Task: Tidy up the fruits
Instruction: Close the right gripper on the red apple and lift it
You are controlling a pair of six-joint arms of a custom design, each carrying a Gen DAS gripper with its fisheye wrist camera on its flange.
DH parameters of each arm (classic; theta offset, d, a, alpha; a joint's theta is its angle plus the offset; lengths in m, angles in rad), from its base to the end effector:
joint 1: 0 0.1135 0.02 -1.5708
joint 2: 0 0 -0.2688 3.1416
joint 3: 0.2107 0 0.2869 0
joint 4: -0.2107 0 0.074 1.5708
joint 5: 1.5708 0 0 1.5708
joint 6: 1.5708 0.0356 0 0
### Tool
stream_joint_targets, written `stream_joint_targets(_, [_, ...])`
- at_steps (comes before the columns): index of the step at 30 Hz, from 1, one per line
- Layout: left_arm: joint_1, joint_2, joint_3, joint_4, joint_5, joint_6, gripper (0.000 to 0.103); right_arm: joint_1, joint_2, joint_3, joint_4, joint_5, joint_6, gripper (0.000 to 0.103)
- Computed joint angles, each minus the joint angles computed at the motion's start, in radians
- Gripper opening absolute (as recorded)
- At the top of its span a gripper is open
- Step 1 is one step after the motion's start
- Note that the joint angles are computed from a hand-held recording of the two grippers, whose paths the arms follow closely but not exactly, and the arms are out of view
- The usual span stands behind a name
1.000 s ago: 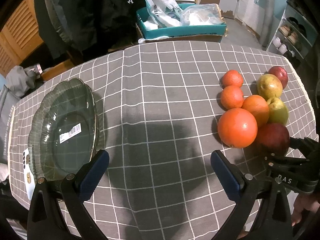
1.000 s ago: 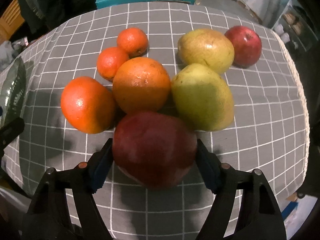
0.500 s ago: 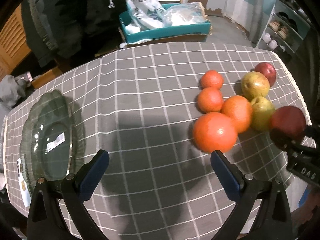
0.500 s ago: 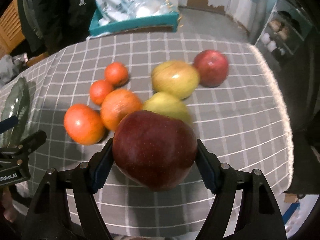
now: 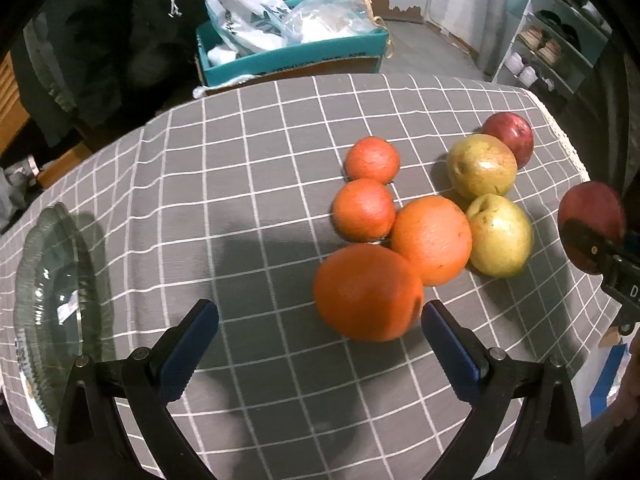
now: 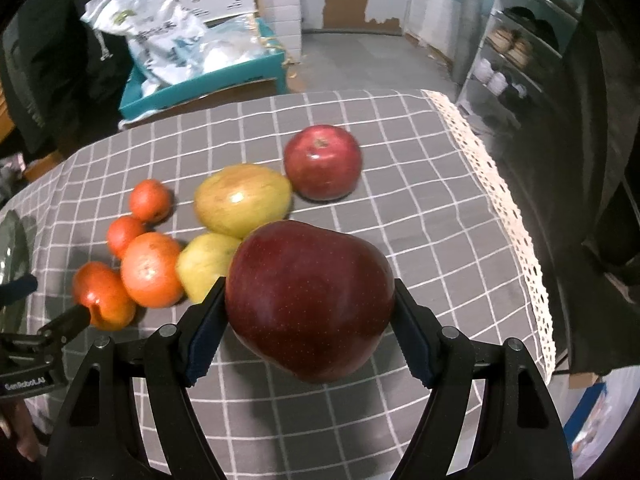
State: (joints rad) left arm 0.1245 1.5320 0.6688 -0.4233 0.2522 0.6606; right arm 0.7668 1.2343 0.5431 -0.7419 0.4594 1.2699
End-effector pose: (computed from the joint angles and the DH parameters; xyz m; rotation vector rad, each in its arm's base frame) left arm 0.2670 0.0245 0.1038 0.7846 2.6663 -0.1734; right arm 0.1551 0.1275 0.1297 0.7075 2.5798 -0.1712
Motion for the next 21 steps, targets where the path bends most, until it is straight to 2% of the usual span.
stream_joint_targets(8, [-0.049, 0.059, 0.004, 0.038, -0.006, -0.046, 0.1, -0.061, -0.011, -0.056, 0.06, -0.015, -0.04, 0.076])
stream_joint_targets(15, [-0.074, 0.125, 0.017, 0.036, 0.003, -0.043, 0.082, -0.103, 0.028, -0.089, 0.141, -0.041, -0.099, 0.076])
stream_joint_targets(18, [-0.074, 0.148, 0.03, 0.023, 0.027, -0.042, 0.07, -0.115, 0.027, -0.104, 0.161, -0.056, -0.105, 0.076])
stream_joint_targets(21, [-0.077, 0.145, 0.021, 0.034, 0.034, -0.047, 0.069, -0.112, 0.029, -0.102, 0.164, -0.056, -0.108, 0.076])
